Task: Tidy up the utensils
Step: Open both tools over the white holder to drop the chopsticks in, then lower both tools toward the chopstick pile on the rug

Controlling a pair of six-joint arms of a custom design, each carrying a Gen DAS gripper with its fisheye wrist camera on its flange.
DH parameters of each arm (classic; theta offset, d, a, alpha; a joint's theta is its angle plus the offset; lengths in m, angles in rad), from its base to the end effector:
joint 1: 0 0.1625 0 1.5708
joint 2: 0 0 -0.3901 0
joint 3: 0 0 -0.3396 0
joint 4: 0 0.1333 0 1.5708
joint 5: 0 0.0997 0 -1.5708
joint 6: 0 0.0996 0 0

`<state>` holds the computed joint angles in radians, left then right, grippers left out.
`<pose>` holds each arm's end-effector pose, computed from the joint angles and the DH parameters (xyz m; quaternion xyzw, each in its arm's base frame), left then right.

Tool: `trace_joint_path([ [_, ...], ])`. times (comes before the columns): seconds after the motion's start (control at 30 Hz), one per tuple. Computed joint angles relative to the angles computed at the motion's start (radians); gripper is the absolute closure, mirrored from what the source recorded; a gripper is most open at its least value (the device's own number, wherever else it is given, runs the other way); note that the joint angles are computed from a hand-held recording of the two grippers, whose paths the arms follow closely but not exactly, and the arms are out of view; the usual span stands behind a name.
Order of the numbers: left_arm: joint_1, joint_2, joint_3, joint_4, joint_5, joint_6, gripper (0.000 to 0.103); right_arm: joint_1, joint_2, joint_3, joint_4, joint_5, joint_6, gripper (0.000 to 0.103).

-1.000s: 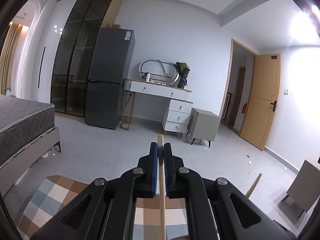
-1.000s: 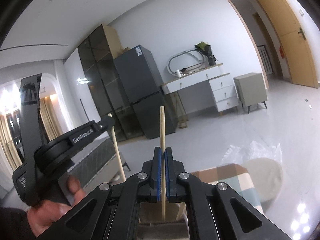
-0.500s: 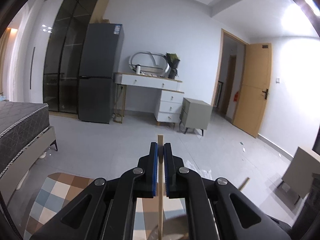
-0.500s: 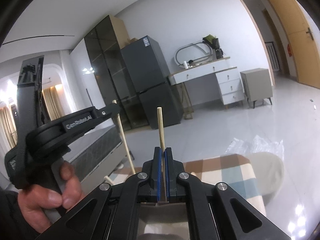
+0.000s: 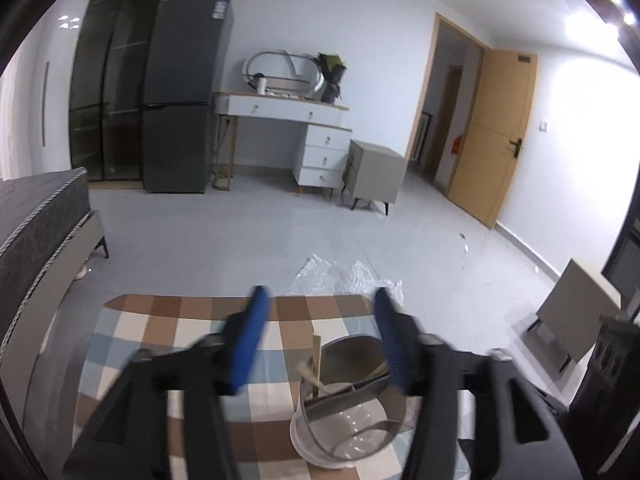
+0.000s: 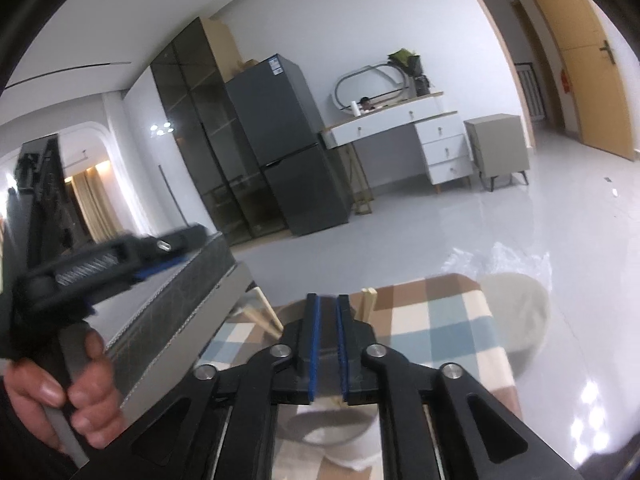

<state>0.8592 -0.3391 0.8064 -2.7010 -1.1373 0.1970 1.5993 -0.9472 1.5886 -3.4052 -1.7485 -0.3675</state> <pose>-0.3933 -0.7242 0.1294 0.3424 0.8605 -0.3591 0.1158 0.1335 -0.6243 0.3325 0.1132 -0.8177 0.5391 0.1667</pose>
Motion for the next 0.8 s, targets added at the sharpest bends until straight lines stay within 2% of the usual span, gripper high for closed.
trace_joint_path([
  [0.1, -0.018, -0.063, 0.095, -0.027, 0.034, -0.026, 0.039, 0.017, -0.038, 0.067, -0.045, -0.028, 0.002, 0.073],
  [0.2, -0.036, -0.115, 0.176, -0.041, 0.084, -0.060, 0.034, 0.040, -0.073, 0.130, -0.087, -0.052, -0.004, 0.069],
  [0.33, -0.061, -0.195, 0.297, -0.066, 0.153, -0.118, 0.025, 0.075, -0.111, 0.204, -0.139, -0.080, -0.015, 0.054],
  [0.47, -0.088, -0.268, 0.426, -0.127, 0.205, -0.127, 0.019, 0.113, -0.131, 0.260, -0.179, -0.105, -0.021, 0.049],
  [0.6, -0.106, -0.322, 0.532, -0.207, 0.236, -0.119, 0.011, 0.151, -0.135, 0.303, -0.215, -0.127, -0.036, 0.040],
  [0.8, -0.110, -0.362, 0.615, -0.244, 0.298, -0.141, 0.005, 0.189, -0.137, 0.355, -0.256, -0.152, -0.040, 0.029],
])
